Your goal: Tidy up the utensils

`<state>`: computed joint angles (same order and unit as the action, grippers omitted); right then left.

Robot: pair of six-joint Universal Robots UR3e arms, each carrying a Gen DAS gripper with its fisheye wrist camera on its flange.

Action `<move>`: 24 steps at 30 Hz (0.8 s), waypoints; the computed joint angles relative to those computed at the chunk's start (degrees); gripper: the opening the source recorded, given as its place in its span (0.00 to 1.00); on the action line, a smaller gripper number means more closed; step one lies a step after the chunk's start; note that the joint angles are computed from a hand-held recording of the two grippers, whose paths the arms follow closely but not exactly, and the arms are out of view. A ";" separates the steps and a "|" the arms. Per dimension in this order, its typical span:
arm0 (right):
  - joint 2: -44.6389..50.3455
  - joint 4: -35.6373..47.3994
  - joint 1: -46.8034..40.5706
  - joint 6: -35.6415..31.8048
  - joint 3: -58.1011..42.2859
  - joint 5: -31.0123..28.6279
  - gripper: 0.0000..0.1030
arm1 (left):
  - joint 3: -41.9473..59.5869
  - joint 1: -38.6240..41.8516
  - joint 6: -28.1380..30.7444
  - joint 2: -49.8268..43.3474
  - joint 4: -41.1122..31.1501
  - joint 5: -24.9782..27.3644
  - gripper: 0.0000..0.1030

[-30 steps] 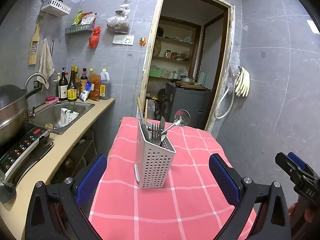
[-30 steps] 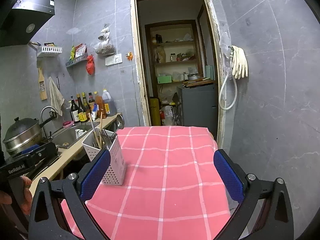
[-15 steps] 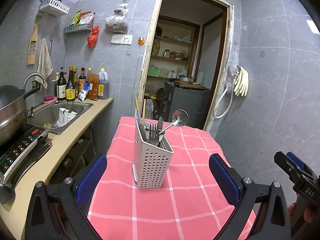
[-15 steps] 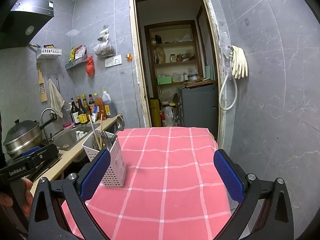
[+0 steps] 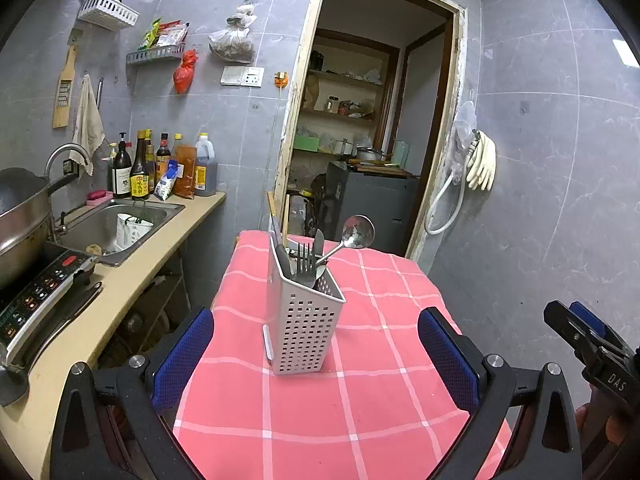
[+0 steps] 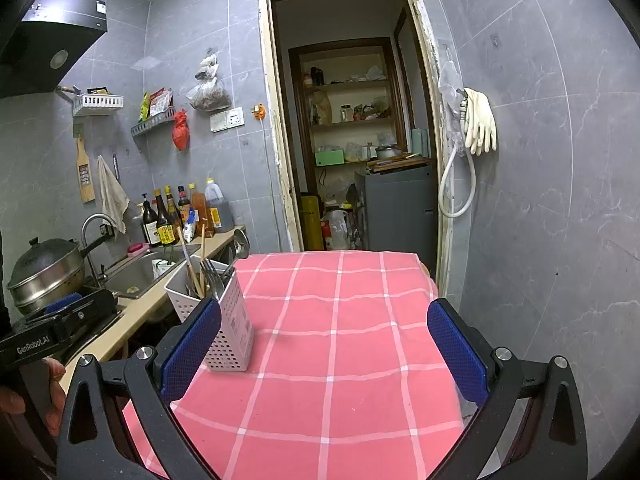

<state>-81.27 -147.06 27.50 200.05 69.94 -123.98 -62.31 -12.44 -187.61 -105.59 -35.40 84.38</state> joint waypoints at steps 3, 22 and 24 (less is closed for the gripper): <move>0.18 0.16 0.20 0.20 -0.22 -0.17 0.98 | 0.06 -0.03 -0.04 -0.02 -0.08 0.05 1.00; 0.18 0.33 0.25 0.36 -0.30 -0.18 0.98 | -0.57 -0.13 -0.19 0.24 0.02 0.18 1.00; 0.33 0.34 0.31 0.47 -0.38 -0.18 0.98 | -0.57 -0.01 -0.05 0.23 0.04 0.08 1.00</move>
<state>-80.94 -146.73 27.82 200.52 69.56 -124.17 -62.88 -12.45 -187.66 -105.36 -35.36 84.46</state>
